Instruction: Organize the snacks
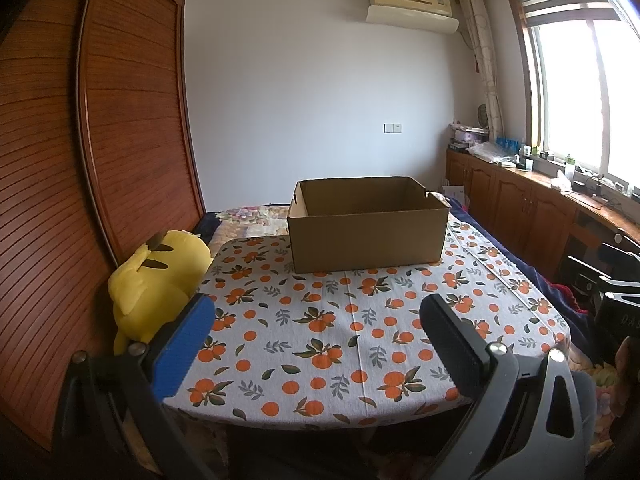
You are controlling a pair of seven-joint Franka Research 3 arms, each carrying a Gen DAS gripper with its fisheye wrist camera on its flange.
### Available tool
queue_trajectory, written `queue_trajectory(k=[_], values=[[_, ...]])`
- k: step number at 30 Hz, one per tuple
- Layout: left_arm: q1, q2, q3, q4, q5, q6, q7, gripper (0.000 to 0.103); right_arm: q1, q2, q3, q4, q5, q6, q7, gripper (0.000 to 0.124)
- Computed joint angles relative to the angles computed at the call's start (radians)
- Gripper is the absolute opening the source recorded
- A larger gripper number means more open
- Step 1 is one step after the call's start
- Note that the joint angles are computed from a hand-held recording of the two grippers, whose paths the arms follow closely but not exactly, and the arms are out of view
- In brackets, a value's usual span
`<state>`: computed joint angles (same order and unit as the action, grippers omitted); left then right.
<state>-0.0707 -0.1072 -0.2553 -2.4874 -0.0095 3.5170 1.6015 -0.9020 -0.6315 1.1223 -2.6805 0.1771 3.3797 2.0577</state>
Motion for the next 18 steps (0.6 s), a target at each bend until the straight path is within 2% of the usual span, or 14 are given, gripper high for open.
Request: queue_trajectory(k=[18], values=[[0.002, -0.005, 0.005, 0.001, 0.016, -0.005, -0.008, 0.103, 0.010, -0.001, -0.006, 0.000, 0.003, 0.001, -0.003, 0.103]])
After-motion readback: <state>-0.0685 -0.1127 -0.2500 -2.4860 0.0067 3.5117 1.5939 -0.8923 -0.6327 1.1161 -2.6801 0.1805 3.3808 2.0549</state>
